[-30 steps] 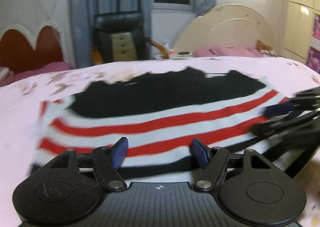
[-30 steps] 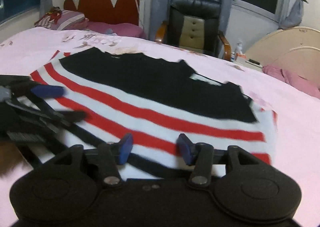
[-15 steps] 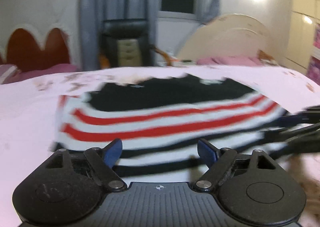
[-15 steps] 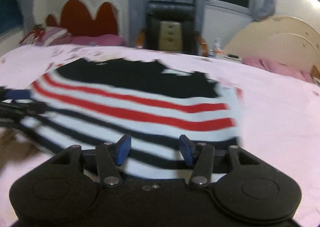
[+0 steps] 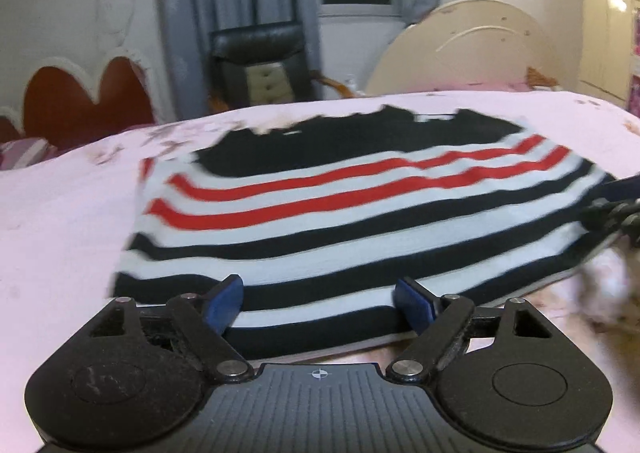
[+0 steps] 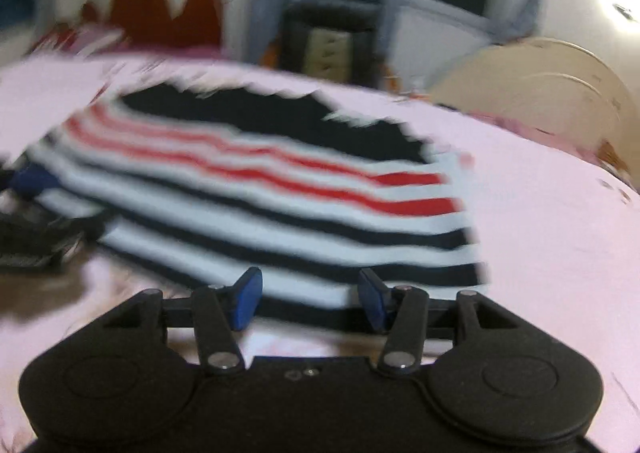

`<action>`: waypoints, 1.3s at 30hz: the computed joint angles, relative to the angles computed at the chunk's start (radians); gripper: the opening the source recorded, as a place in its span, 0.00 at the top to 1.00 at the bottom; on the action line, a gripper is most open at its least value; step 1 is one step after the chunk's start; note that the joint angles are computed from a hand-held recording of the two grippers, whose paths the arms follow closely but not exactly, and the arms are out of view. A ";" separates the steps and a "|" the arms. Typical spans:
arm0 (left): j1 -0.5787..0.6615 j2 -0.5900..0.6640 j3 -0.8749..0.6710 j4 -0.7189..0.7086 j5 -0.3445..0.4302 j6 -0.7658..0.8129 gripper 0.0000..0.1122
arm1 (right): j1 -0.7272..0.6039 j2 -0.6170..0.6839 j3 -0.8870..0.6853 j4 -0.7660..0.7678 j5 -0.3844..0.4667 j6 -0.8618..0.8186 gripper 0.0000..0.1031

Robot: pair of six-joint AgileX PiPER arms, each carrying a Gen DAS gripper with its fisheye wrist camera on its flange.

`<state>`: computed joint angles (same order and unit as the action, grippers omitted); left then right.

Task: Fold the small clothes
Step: 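Press the folded striped sweater flat with both tools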

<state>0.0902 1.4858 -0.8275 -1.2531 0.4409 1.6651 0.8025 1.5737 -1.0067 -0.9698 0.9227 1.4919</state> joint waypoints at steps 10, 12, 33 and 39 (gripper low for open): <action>0.128 0.071 -0.076 0.072 0.069 -0.085 0.26 | -0.069 -0.186 0.199 0.038 0.029 0.094 0.51; 0.123 0.073 -0.077 0.073 0.064 -0.093 0.26 | -0.109 -0.195 0.209 0.056 -0.003 0.101 0.52; 0.142 0.066 -0.075 0.119 0.091 -0.113 0.26 | -0.028 -0.206 0.215 0.045 0.039 0.067 0.75; 0.146 0.073 -0.084 0.133 0.101 -0.128 0.26 | 0.005 -0.148 0.195 0.057 0.086 0.039 0.75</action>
<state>0.2366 1.5588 -0.9118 -1.1200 0.5419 1.5369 0.8079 1.4259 -0.8117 -0.9127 1.0088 1.5314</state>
